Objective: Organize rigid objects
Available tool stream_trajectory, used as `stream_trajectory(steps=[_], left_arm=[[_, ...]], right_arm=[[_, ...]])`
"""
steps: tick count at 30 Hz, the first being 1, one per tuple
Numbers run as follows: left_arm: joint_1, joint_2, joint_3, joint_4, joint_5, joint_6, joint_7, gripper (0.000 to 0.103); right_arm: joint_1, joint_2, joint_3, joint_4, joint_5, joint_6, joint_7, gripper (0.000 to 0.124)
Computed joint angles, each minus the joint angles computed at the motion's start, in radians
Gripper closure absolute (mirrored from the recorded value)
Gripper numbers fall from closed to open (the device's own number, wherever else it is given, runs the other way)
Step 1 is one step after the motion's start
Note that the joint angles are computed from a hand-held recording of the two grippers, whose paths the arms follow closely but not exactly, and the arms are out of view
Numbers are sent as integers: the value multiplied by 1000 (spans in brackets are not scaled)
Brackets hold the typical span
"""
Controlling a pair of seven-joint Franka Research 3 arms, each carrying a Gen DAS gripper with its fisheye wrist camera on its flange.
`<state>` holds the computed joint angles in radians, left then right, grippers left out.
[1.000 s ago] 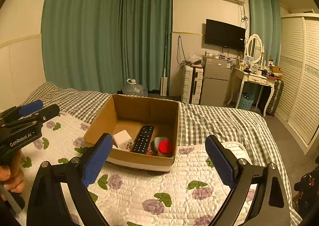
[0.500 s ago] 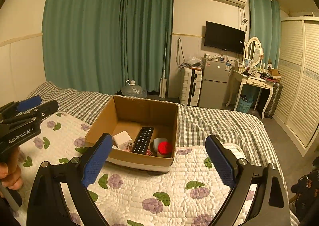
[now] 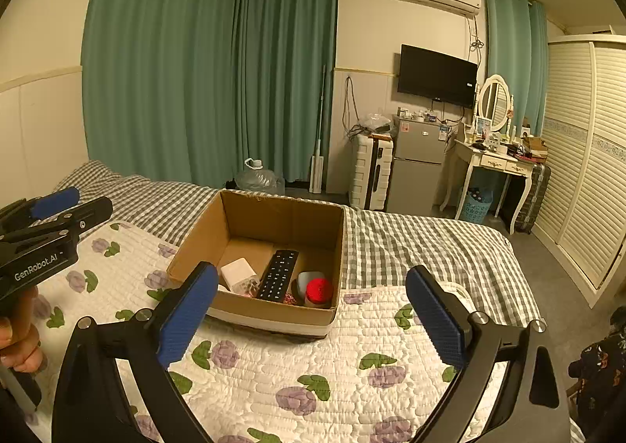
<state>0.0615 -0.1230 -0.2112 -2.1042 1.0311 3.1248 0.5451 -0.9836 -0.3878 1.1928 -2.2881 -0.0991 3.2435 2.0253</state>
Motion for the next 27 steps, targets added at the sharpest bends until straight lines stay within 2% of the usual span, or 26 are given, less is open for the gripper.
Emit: stream_trajectory(steps=[2,4,5,7,13,16,24,27], left_arm=[[-13,0,6,-4,-33,-13,30,39],[-48,1,31,-16,-140,-14,134,39],[-47,1,29,-18,-155,-14,146,39],[-29,0,13,-16,-134,-15,123,39],[-26,-2,8,-19,-153,-19,137,39],[4,-4,-20,-6,-63,-41,52,39],[-38,-10,10,-24,-138,-59,114,39],[-56,-11,21,-31,-198,-57,176,39]], right_arm=[[3,1,-4,-1,1,-2,1,26],[8,1,-9,-1,0,-4,3,26],[10,1,-12,-2,0,-4,4,26],[18,-1,-22,-7,0,-3,6,26],[27,1,-33,-11,-3,-2,8,25],[30,1,-36,-13,-3,-1,10,25],[36,-1,-41,-17,-2,-1,12,24],[36,-3,-41,-18,-2,-1,13,24]])
